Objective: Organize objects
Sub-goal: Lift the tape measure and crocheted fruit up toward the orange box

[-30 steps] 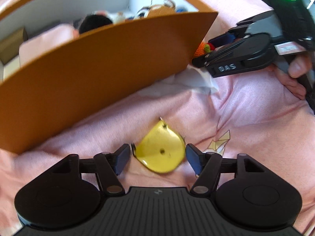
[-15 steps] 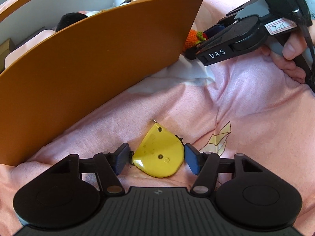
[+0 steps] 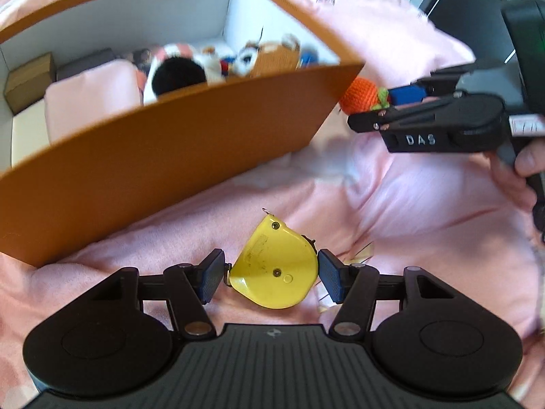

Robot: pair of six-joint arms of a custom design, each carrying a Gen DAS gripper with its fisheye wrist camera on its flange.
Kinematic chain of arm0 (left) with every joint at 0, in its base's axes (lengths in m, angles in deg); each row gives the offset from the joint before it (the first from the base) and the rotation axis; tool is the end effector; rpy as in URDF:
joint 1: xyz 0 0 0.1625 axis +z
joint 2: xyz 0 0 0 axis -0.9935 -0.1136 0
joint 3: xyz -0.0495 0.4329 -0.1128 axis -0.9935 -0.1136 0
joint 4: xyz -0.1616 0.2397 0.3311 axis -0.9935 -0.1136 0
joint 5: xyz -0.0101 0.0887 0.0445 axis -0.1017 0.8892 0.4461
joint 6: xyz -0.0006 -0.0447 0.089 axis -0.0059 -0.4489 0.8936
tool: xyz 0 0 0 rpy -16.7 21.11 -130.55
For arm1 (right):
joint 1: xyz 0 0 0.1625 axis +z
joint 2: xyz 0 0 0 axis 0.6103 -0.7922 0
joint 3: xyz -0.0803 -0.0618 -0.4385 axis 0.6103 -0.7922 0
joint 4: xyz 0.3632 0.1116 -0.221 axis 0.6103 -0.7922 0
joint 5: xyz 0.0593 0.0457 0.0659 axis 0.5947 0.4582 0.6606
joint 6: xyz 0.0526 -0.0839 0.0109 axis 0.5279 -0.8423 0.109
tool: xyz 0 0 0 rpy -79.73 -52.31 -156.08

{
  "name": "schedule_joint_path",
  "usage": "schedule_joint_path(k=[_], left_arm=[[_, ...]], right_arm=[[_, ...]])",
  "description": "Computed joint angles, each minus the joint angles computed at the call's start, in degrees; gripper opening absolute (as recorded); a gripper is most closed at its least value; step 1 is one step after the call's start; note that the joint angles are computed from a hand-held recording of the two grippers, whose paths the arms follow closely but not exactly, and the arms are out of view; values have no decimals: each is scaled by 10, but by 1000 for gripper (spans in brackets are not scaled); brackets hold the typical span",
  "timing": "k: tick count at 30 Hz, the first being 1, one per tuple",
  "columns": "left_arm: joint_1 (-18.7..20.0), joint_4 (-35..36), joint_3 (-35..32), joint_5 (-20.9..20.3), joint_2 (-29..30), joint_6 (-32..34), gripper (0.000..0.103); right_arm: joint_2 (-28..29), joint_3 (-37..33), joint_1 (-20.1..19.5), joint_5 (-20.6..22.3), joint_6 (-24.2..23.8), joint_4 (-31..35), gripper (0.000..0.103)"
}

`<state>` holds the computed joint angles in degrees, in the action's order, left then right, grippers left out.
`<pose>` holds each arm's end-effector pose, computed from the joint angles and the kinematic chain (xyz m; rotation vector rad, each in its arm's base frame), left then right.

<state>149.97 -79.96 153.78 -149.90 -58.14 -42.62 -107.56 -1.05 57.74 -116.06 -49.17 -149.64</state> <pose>-0.1336 -0.7540 0.1167 0.5850 2.6254 -0.3585 0.1548 -0.8288 0.1189 0.9301 -2.1327 0.4122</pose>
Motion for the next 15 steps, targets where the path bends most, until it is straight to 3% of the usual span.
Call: schedule_joint_path(k=[8,15], left_arm=[[-14,-34,22,-35,-46,-2,69],[-19,-70,-19,-46,-25,-8,69]], right_arm=[[-34,29,17,34,-15,-49,47],[-57,28,28,102,1,-33,47]])
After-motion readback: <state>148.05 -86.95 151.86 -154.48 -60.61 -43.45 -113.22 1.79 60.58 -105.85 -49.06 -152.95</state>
